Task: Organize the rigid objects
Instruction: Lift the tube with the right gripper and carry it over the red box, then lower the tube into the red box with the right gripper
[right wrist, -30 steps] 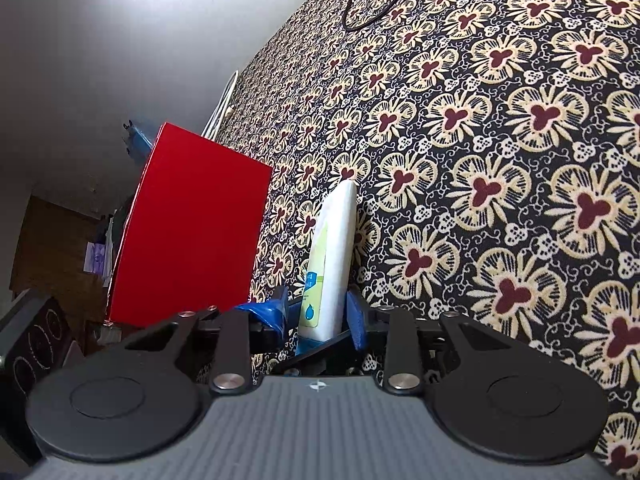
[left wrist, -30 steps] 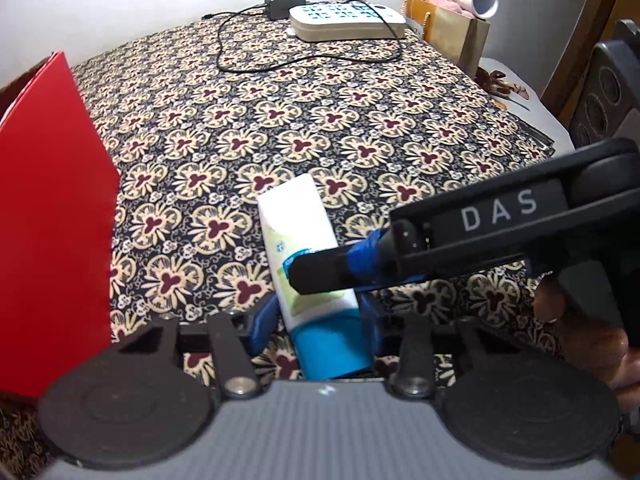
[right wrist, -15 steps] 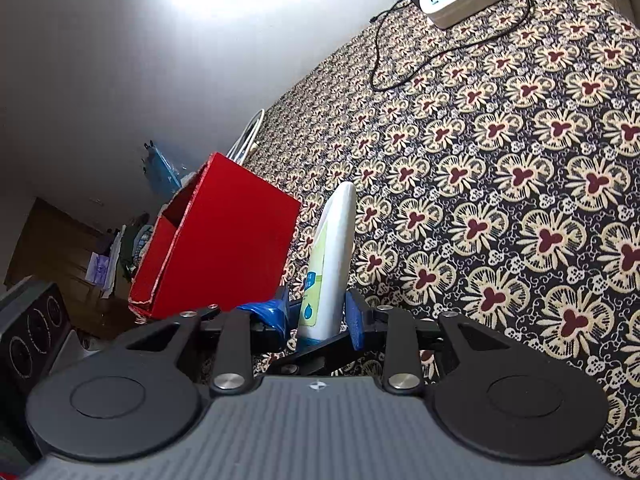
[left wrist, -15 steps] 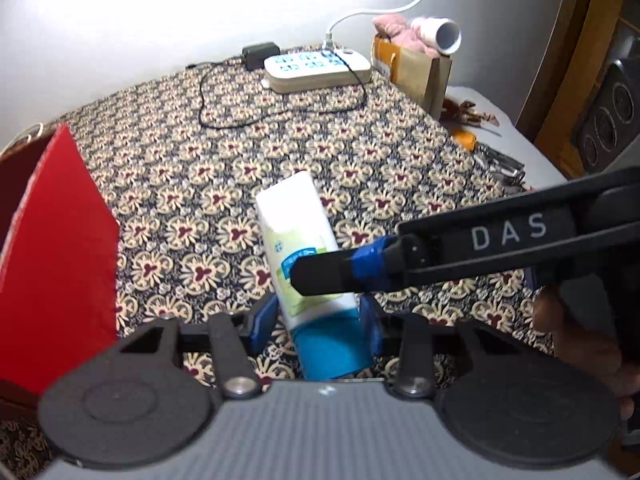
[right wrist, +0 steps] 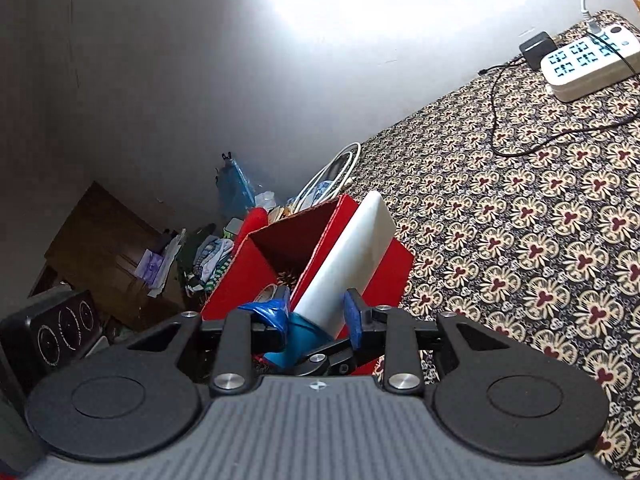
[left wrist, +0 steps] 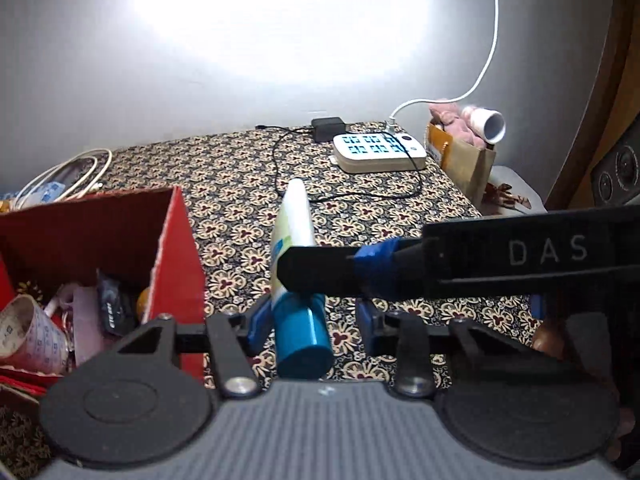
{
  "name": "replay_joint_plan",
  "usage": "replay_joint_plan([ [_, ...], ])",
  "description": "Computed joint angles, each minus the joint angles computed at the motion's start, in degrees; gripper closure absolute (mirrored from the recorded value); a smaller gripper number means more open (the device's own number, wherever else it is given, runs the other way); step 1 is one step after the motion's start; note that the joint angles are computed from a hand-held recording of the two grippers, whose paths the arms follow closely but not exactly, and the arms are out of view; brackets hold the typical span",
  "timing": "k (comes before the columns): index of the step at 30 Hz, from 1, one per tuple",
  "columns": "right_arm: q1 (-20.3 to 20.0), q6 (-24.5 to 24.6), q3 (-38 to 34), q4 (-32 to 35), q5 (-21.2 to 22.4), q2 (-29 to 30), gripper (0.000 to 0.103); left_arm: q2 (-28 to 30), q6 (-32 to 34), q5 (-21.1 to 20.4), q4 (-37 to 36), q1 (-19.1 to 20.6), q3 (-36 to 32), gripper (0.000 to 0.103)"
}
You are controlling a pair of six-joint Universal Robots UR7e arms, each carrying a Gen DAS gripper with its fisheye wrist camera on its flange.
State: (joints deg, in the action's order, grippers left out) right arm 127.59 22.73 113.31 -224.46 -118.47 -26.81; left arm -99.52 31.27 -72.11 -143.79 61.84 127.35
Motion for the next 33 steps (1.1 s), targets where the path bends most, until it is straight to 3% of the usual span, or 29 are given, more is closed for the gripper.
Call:
replay_joint_plan([
  [6, 0.19, -1.86, -6.85, 2.12, 0.23, 3.11, 0.091, 1.2, 4.01, -3.32, 0.21, 3.95, -4.93, 0.071],
  [16, 1.39, -3.53, -25.26, 12.11, -2.76, 12.79, 0.091, 6.77, 10.14, -8.28, 6.62, 13.37, -16.91, 0.071],
  [23, 0.91, -1.0, -32.87, 19.23, -6.77, 17.46, 0.091, 12.57, 11.54, -9.54, 13.34, 18.13, -24.37, 0.071],
  [27, 1.86, -3.46, -37.54, 22.5, -13.45, 20.18, 0.091, 13.97, 13.21, -10.19, 14.52, 19.4, -26.22, 0.071],
  [33, 2.85, -0.75, -39.02, 23.12, -17.18, 21.16, 0.091, 14.69, 13.91, -8.56, 16.09, 19.65, -27.88, 0.071],
])
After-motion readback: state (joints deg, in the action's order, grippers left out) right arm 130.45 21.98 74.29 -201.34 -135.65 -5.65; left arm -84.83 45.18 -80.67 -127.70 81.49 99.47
